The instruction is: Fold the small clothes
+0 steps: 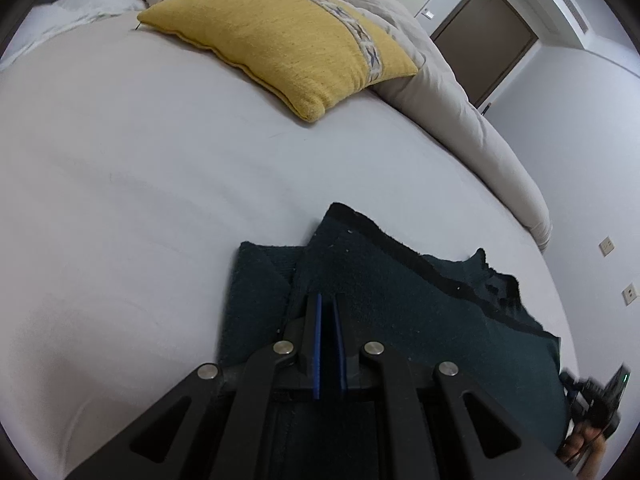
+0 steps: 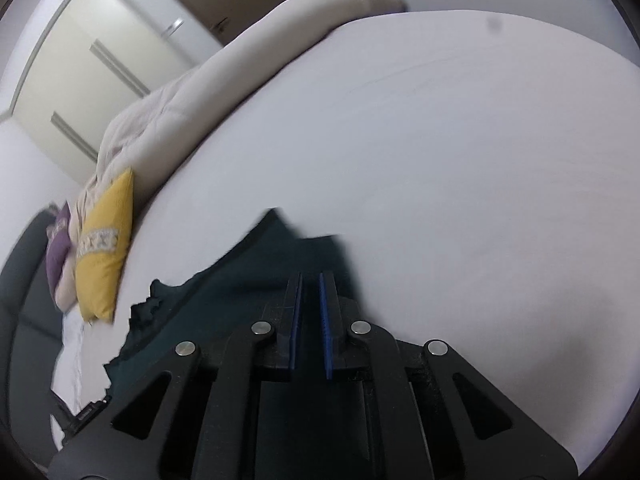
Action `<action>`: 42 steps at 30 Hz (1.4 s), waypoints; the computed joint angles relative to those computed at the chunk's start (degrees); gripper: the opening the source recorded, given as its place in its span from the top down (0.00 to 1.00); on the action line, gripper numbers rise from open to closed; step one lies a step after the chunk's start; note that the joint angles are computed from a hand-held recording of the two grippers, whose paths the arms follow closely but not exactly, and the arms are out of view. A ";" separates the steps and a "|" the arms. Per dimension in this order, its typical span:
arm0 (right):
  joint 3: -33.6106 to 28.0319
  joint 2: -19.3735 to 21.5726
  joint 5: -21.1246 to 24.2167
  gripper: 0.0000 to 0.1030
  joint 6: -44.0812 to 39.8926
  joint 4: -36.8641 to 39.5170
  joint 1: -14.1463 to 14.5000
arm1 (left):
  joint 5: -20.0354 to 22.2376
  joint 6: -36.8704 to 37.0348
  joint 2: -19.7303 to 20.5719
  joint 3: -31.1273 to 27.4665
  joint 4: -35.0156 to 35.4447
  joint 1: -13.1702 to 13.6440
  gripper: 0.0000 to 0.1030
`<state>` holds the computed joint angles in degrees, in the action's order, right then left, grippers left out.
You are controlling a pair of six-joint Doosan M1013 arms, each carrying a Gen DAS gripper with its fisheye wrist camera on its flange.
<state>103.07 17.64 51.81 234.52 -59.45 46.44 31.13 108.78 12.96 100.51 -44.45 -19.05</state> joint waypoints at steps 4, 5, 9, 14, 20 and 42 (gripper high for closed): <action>0.60 -1.64 7.17 0.75 -3.12 6.28 4.12 | 3.50 -5.24 -1.73 -0.31 5.16 0.19 0.87; 1.02 -2.12 6.96 0.72 -2.62 6.33 5.05 | 3.93 -5.69 -3.02 0.32 6.33 0.08 0.82; 2.74 -4.27 5.29 0.55 0.61 1.37 9.28 | 0.98 -2.24 -9.23 4.98 4.16 -0.47 0.59; 1.76 -5.40 2.69 0.54 -8.13 -1.44 12.21 | 1.05 0.89 -12.85 7.62 6.19 -3.57 0.57; 6.16 -6.92 -3.06 0.57 0.67 2.13 12.08 | 4.54 -5.62 -11.47 8.19 13.01 -4.54 0.57; 12.57 -11.01 -13.59 0.42 11.53 -5.34 3.87 | 2.08 -5.67 -6.54 4.07 17.88 -11.85 0.49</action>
<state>115.64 6.64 38.22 246.04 -64.79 50.31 33.20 103.11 6.42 104.58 -26.57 -30.90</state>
